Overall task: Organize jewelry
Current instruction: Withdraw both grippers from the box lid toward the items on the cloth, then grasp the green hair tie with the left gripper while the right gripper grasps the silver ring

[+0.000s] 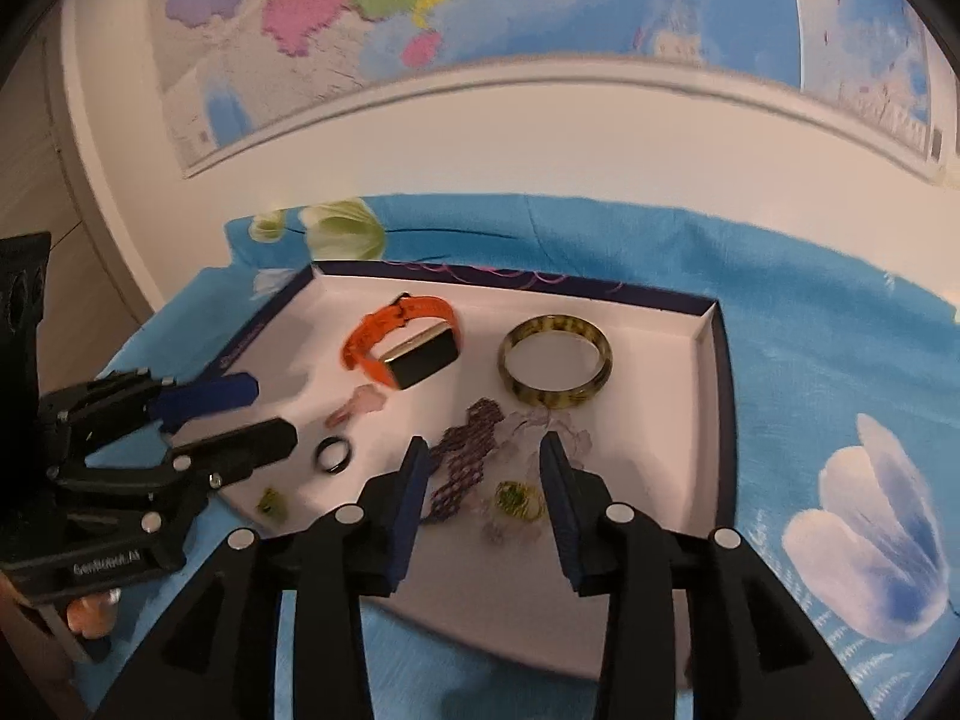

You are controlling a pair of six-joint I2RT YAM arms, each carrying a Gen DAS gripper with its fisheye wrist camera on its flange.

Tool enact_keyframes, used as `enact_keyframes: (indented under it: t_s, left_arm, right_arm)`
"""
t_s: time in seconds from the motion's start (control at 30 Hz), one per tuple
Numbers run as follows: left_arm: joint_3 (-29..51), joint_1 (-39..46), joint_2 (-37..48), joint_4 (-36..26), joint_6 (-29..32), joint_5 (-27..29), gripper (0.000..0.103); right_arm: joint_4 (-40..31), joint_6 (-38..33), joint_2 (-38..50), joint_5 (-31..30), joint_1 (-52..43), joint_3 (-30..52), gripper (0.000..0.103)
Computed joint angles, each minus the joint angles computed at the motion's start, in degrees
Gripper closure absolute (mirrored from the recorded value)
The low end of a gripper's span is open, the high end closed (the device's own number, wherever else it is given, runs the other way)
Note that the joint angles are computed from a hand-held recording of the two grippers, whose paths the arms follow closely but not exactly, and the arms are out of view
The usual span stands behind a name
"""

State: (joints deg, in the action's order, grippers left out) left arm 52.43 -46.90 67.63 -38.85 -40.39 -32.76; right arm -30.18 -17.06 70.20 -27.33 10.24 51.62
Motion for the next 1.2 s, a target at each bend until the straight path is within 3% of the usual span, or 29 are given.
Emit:
enact_keyframes:
  t_s: [0.07, 0.23, 0.43, 0.6, 0.83, 0.93, 1.1, 1.2]
  left_arm:
    - [-0.6, -3.2, -2.3, -1.8, -0.8, -2.5, 0.052]
    - [-2.2, -11.2, -7.6, -6.4, -5.5, -5.8, 0.049]
    - [-2.5, -24.3, -8.1, -14.5, -17.0, -11.5, 0.045]
    - [-3.1, -31.4, -4.3, -18.1, -26.1, -12.0, 0.040]
    - [-4.4, -33.8, -2.0, -17.5, -31.8, -10.1, 0.039]
    - [-4.6, -32.8, -1.4, -16.0, -30.8, -8.4, 0.047]
    - [-4.8, -30.5, 0.2, -14.1, -29.6, -5.3, 0.062]
    - [-5.2, -30.3, -0.2, -13.4, -29.7, -5.0, 0.074]
  right_arm:
    - [-1.7, -1.7, -3.0, -1.4, -0.9, -1.0, 0.061]
    - [-9.2, -7.1, -11.8, -6.0, -3.7, -3.8, 0.060]
    - [-18.4, -13.7, -20.7, -8.0, -5.8, -8.8, 0.060]
    - [-23.5, -16.8, -25.8, -7.3, -7.6, -13.3, 0.060]
    - [-25.2, -16.4, -30.4, -5.2, -6.9, -16.8, 0.060]
    - [-24.3, -14.7, -31.9, -3.7, -5.2, -17.6, 0.061]
    - [-23.1, -12.4, -33.6, -0.8, -3.1, -18.3, 0.076]
    - [-23.0, -12.3, -33.6, -1.0, -3.5, -18.3, 0.093]
